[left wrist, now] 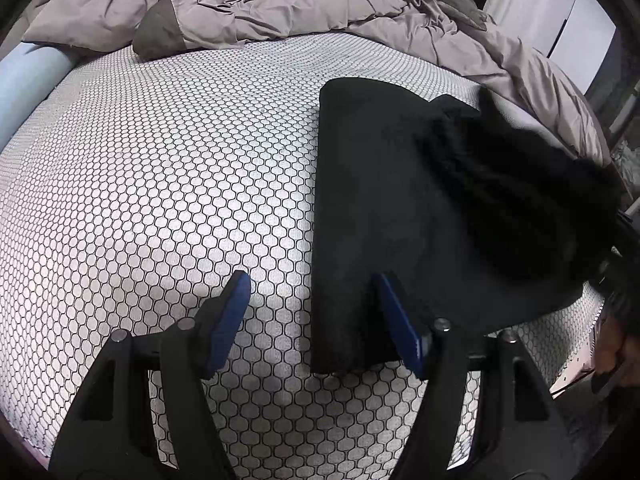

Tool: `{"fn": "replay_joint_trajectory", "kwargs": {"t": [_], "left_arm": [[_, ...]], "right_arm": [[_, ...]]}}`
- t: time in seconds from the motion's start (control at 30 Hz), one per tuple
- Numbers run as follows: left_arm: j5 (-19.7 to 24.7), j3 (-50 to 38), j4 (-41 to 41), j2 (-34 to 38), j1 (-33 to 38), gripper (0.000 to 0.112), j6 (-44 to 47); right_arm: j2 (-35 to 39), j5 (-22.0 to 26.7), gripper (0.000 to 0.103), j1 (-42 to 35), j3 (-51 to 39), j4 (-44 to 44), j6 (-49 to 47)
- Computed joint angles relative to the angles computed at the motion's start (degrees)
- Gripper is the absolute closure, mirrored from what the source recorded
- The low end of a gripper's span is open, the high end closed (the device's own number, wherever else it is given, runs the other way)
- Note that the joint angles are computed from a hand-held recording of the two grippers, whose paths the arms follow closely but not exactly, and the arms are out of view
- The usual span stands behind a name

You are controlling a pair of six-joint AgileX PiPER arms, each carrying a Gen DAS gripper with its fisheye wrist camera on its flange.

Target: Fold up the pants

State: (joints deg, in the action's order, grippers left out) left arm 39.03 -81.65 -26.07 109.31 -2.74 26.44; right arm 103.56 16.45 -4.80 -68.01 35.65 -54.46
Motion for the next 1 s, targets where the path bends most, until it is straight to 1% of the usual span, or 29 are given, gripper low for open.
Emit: {"fn": "replay_joint_trajectory", "kwargs": {"t": [0.03,0.07,0.1,0.13,0.17,0.2,0.27,0.3,0.37,0.4,0.43,0.5,0.57,0.63,0.67,0.7,0.73,0.83,0.9,0.93,0.97,1.0], "left_arm": [[0.23,0.6,-1.11,-0.44,0.77,0.045,1.69],[0.32,0.62,-1.43,-0.43,0.95,0.043,2.38],[0.51,1.09,-2.33,-0.77,1.42,0.041,3.51],[0.86,1.01,-2.8,-0.77,1.63,0.041,3.95],[0.97,1.38,-2.59,-1.28,1.66,0.041,3.94],[0.13,1.63,-1.53,-1.4,1.03,0.041,2.89],[-0.95,3.53,0.08,-2.96,0.94,0.041,2.14],[-1.63,3.58,1.81,-2.92,0.52,0.041,0.24],[-1.77,3.52,2.91,-2.66,0.46,0.041,-1.24],[-1.93,3.35,3.43,-2.37,0.37,0.041,-1.82],[-1.83,3.02,5.1,-2.02,0.19,0.043,-3.29],[-1.93,3.15,6.58,-2.01,0.04,0.044,-4.51],[-2.65,4.52,5.88,-3.28,0.14,0.044,-3.88],[-3.44,6.12,4.94,-5.03,0.28,0.044,-3.07],[-3.91,6.78,4.88,-5.85,0.24,0.044,-3.33],[-4.42,8.03,4.26,-7.18,0.32,0.044,-3.21],[-4.59,8.87,2.98,-8.33,0.45,0.044,-2.45],[-5.33,10.94,-0.08,-11.05,0.01,0.044,0.11],[-5.05,11.0,-0.42,-11.07,-0.6,0.044,1.38],[-4.19,10.61,0.39,-10.48,-1.18,0.044,1.41],[-3.42,10.13,2.96,-9.26,-2.19,0.044,-0.49],[-3.16,9.62,3.58,-8.29,-2.62,0.044,-1.39]], "right_arm": [[0.13,3.81,0.067,-3.09,-1.27,3.46,-1.32],[1.01,9.4,0.059,-7.07,-3.33,5.55,-1.28],[2.71,13.1,0.035,-9.97,-5.6,5.35,0.21],[3.51,15.11,0.024,-12.29,-6.33,5.47,0.83],[4.63,17.71,0.024,-14.5,-7.48,6.14,0.65],[6.02,21.03,0.024,-16.86,-8.95,6.91,0.74],[7.68,23.59,0.024,-19.74,-10.66,9.45,0.38],[9.11,26.71,0.024,-21.36,-12.53,10.55,1.09],[11.91,32.4,0.024,-23.3,-16.35,12.25,2.79],[12.99,34.42,0.024,-23.77,-17.92,12.78,3.84],[13.15,34.42,0.024,-23.48,-18.54,11.99,5.16],[12.06,31.25,0.024,-21.89,-18.16,8.96,6.78],[9.08,26.54,0.024,-19.74,-15.13,5.37,6.15],[5.87,20.95,0.023,-17.6,-11.09,3.6,3.86],[4.61,19.12,0.023,-16.91,-9.34,3.03,2.66],[2.99,15.88,0.023,-15.61,-7.04,1.28,2.16],[2.24,14.11,0.023,-15.06,-5.67,0.7,1.15],[0.37,8.54,0.022,-12.49,-1.78,-5.51,1.58],[-0.23,6.56,0.022,-11.44,-0.15,-10.09,2.97],[-1.45,6.05,0.022,-11.94,1.91,-9.97,1.63],[-1.6,5.87,0.021,-12.17,2.49,-10.28,0.97],[-1.67,5.92,0.02,-12.59,2.97,-10.23,0.39]]}}
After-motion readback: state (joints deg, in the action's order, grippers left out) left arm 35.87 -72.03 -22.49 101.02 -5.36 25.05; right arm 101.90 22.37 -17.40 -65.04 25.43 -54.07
